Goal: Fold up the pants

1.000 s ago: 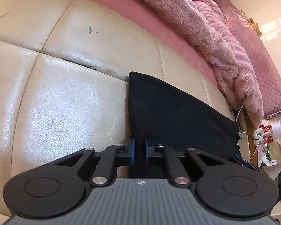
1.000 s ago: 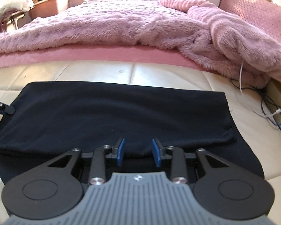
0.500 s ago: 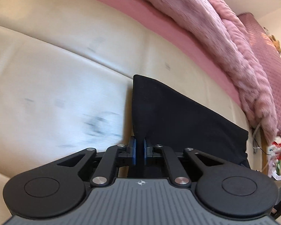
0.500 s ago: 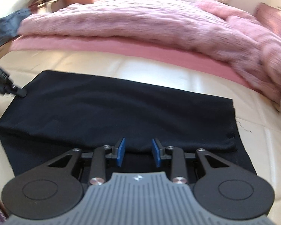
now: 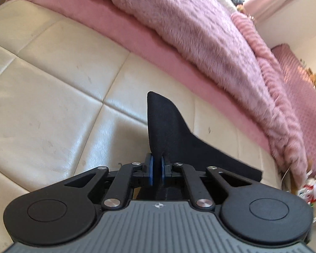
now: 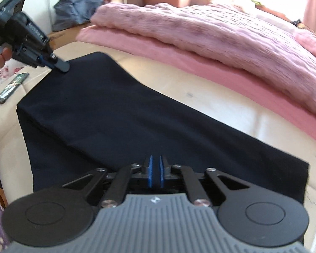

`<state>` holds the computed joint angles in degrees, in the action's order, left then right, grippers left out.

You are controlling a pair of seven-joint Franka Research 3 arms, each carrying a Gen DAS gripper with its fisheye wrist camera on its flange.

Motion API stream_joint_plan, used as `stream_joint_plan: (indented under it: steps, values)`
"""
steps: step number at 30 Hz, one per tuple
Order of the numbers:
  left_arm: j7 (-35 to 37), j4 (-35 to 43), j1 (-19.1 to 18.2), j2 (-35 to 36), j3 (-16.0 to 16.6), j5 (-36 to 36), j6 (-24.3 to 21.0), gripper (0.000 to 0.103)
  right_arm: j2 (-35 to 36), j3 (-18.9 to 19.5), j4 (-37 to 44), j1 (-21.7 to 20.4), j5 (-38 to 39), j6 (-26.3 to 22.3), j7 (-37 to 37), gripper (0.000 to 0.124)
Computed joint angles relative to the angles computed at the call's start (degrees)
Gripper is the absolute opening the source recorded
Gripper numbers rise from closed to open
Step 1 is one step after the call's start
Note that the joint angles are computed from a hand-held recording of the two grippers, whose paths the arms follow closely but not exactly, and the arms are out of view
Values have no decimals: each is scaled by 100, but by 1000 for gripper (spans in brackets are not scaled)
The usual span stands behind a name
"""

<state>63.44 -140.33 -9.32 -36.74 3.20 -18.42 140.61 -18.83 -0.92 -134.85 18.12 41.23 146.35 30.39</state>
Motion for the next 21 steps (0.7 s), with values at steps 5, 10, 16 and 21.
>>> stream_joint_plan:
  steps: [5, 10, 16, 21]
  values:
    - [50, 143, -84, -18, 60, -127, 175, 7, 104, 301, 1, 104, -304, 85, 209, 0]
    - [65, 432, -261, 146, 83, -369, 215, 6, 189, 330, -54, 145, -553, 113, 597, 0]
    - [-54, 957, -368, 437, -16, -579, 26, 6, -80, 120, -67, 111, -540, 39, 598, 0]
    - [-199, 1388, -470, 776, -287, -647, 18, 6, -494, -74, -177, -450, -824, 57, 1180, 6]
